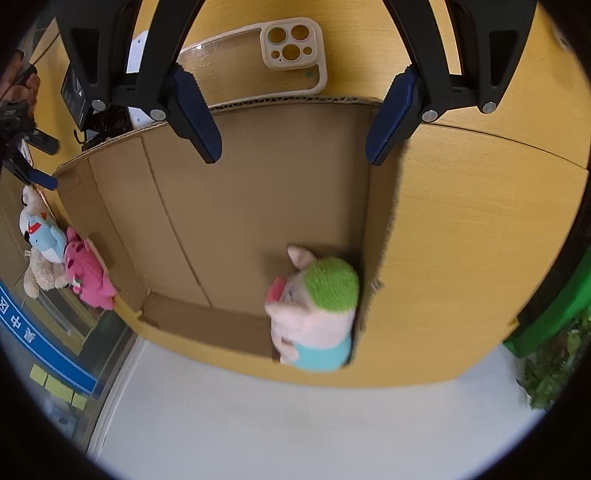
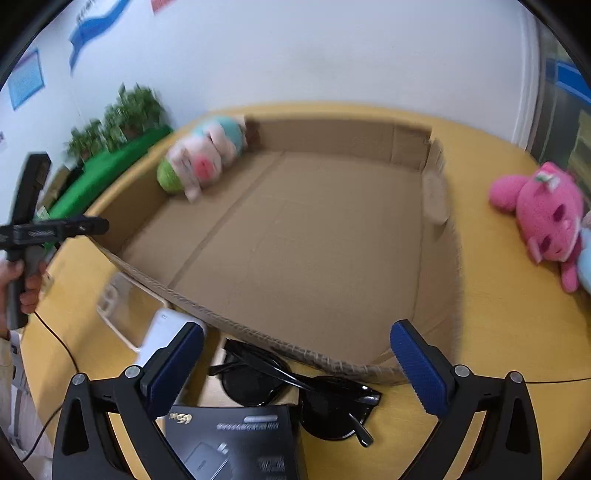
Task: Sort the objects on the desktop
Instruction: 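Move the right gripper to the black charger box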
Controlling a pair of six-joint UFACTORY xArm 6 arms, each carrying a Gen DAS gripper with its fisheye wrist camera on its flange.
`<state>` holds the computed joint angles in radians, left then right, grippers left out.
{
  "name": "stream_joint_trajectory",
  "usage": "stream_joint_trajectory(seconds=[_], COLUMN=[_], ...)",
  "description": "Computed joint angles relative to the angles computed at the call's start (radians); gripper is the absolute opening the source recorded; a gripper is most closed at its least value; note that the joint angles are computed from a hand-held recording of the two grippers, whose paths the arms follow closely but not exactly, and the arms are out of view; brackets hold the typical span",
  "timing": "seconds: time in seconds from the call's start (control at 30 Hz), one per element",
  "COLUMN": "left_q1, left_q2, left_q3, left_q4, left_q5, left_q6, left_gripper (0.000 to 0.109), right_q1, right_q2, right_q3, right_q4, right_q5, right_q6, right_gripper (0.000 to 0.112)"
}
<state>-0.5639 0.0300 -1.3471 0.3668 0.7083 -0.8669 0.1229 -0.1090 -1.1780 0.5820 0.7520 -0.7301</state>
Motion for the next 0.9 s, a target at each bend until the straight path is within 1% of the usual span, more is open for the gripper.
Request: stream_joint_trajectory(seconds=[0.03,0.1,0.2,0.27,0.33,0.37,0.4,0.43,0.47,0.5,0.53,0.57,0.6,0.63,0.67,0.7,0.73,0.77,0.83,0.87,0.9], left_q1=[-0.011,-0.047,-0.124,-0.157,-0.192,-0.211,-0.238,-0.269,-0.307,-0.326,-0.329,-0.319,-0.299,-0.284,-0.278,-0.272,-0.269,-0.267,-0.252,-0.242,-0.230], left_q2=[-0.024,-0.082,-0.155,-0.170,-0.176,-0.167,-0.148,-0.129,-0.111,-0.091,-0.082,-0.080,-0.081,-0.084,-0.085,-0.087,-0.087,-0.086,-0.076,-0.067,-0.049], left_q3=[0.014,0.044,0.084,0.096,0.115,0.113,0.098,0.082,0.065,0.060,0.058,0.065,0.085,0.104,0.117,0.131,0.140,0.150,0.164,0.168,0.169], left_q4=[0.052,0.144,0.299,0.341,0.374,0.389,0.421,0.473,0.542,0.571,0.557,0.503,0.414,0.366,0.322,0.284,0.258,0.226,0.158,0.108,0.016], left_q5=[-0.006,-0.015,-0.014,-0.019,-0.044,-0.032,0.018,0.085,0.174,0.220,0.225,0.188,0.109,0.057,0.024,-0.009,-0.029,-0.052,-0.109,-0.146,-0.199], left_q6=[-0.034,-0.087,-0.186,-0.214,-0.255,-0.291,-0.352,-0.424,-0.505,-0.551,-0.555,-0.525,-0.471,-0.439,-0.417,-0.401,-0.387,-0.369,-0.326,-0.293,-0.224], left_gripper=[0.080,0.081,0.081,0.081,0.081,0.081,0.081,0.081,0.081,0.081,0.081,0.081,0.081,0.081,0.081,0.081,0.081,0.081,0.081,0.081,0.081], right_q1=[-0.016,-0.051,-0.119,-0.162,-0.185,-0.188,-0.186,-0.168,-0.138,-0.112,-0.081,-0.060,-0.042,-0.033,-0.028,-0.019,-0.010,0.005,0.023,0.020,0.019], right_q2=[-0.041,-0.094,-0.159,-0.182,-0.176,-0.165,-0.160,-0.151,-0.146,-0.134,-0.132,-0.135,-0.134,-0.149,-0.162,-0.188,-0.213,-0.237,-0.241,-0.225,-0.211], right_q3=[0.024,0.049,0.091,0.124,0.145,0.156,0.166,0.177,0.195,0.200,0.214,0.225,0.229,0.241,0.251,0.270,0.290,0.313,0.326,0.313,0.306], right_q4=[0.071,0.134,0.164,0.162,0.162,0.167,0.174,0.181,0.184,0.185,0.172,0.161,0.159,0.168,0.177,0.177,0.170,0.150,0.107,0.103,0.112], right_q5=[0.000,0.038,0.161,0.250,0.319,0.341,0.347,0.332,0.305,0.287,0.259,0.250,0.251,0.280,0.305,0.319,0.313,0.276,0.211,0.204,0.194], right_q6=[-0.066,-0.139,-0.224,-0.270,-0.291,-0.288,-0.289,-0.290,-0.291,-0.289,-0.275,-0.268,-0.270,-0.295,-0.317,-0.341,-0.358,-0.360,-0.307,-0.275,-0.258], right_gripper=[0.103,0.103,0.103,0.103,0.103,0.103,0.103,0.103,0.103,0.103,0.103,0.103,0.103,0.103,0.102,0.102,0.102,0.103,0.103,0.103,0.103])
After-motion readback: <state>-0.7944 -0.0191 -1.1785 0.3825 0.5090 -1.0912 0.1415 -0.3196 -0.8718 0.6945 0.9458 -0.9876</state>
